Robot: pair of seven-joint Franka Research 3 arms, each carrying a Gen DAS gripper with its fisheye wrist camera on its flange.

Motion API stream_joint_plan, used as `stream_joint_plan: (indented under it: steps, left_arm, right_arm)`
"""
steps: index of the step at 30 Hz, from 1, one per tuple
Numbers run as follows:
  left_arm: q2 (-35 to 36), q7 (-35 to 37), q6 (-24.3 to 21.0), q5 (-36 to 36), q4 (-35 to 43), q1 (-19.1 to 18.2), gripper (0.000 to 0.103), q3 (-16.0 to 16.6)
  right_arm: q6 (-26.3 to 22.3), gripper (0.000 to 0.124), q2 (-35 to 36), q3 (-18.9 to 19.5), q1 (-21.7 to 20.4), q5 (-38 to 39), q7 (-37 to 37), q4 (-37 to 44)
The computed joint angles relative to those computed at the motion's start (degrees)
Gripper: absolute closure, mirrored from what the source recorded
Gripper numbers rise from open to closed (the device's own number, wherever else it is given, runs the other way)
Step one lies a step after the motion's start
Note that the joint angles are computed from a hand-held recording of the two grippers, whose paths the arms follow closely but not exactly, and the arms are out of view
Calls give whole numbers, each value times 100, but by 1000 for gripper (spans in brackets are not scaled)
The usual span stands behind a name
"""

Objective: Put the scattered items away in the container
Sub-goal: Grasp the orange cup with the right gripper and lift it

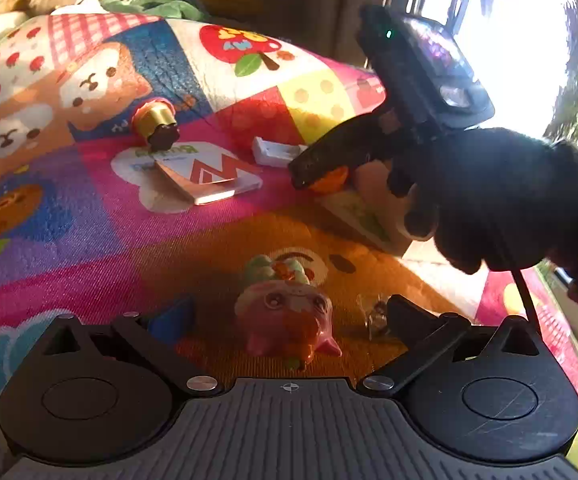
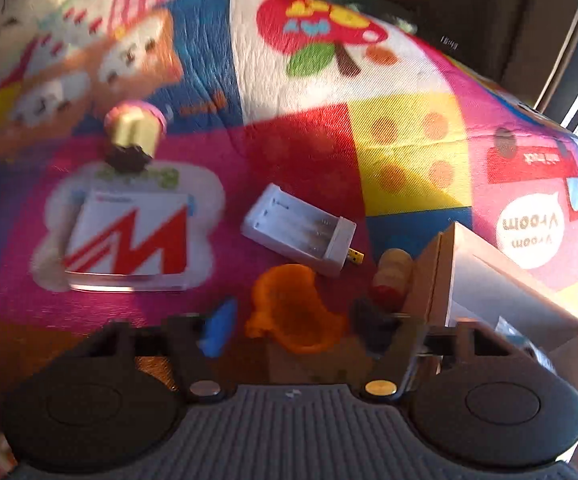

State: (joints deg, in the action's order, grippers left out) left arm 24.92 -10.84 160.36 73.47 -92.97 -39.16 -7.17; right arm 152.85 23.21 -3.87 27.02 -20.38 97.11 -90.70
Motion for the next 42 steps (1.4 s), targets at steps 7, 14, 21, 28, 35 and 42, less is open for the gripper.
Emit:
stream_joint_plan:
  steps: [7, 14, 21, 28, 35, 42]
  left_arm:
    - [-40, -471, 225, 361, -55, 14, 0, 71]
    - [-122, -1044, 171, 1030, -83, -41, 0, 103]
    - [-194, -347, -609, 1675, 178, -208, 0, -340]
    - [687, 3111, -540, -1154, 1114, 9, 0, -1032]
    - [749, 3846, -1335, -1896, 1277, -378, 0, -705]
    - [441, 4054, -1760, -2110, 964, -532, 0, -238]
  right_arm:
    - [283, 74, -398, 175, -222, 402, -263, -476]
    - [1328, 74, -2380, 954, -1056, 3424, -2488, -2694]
    - [1978, 73, -4175, 1026, -1580, 3378, -2278, -4949]
    - [2350, 73, -4663, -208, -368, 4492, -3126, -5883]
    - [3285, 46, -4910, -1200, 779, 5369, -3848, -6350]
    - [3791, 38, -4932, -1174, 521, 5048, -3328, -6678]
